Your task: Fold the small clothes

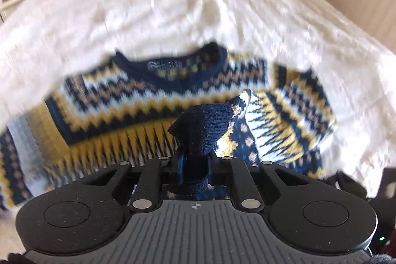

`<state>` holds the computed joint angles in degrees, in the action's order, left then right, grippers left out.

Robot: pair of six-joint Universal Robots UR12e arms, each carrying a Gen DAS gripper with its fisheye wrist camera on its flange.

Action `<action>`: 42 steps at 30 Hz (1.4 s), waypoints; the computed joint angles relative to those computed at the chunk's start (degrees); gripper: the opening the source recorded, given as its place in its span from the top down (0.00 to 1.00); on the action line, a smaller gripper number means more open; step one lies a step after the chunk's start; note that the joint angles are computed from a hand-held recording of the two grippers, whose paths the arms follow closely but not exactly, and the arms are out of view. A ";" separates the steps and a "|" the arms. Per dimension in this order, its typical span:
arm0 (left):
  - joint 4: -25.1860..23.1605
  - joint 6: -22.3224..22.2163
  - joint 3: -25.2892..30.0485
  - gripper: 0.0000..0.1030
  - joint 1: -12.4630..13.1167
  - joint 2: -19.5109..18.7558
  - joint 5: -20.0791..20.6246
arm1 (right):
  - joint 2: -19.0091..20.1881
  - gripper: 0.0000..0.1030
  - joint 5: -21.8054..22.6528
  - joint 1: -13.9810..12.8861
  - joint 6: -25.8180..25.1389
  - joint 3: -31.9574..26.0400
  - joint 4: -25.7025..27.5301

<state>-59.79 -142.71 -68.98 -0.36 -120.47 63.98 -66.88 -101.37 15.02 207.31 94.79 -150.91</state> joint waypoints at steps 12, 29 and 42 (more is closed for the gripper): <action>-8.05 -12.52 12.32 0.85 2.07 -7.28 4.66 | -0.06 0.00 2.66 -1.00 1.58 -1.53 3.74; -15.95 -17.40 17.39 0.84 2.61 -10.67 7.17 | -1.53 0.02 0.32 -4.23 12.30 -1.84 -0.30; -12.38 -24.11 16.35 0.72 2.69 -10.51 12.24 | 1.75 0.03 0.60 -7.97 9.27 -4.73 1.32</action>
<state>-72.17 -166.82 -52.63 2.33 -130.99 76.22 -65.14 -100.76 7.05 216.58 90.06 -149.60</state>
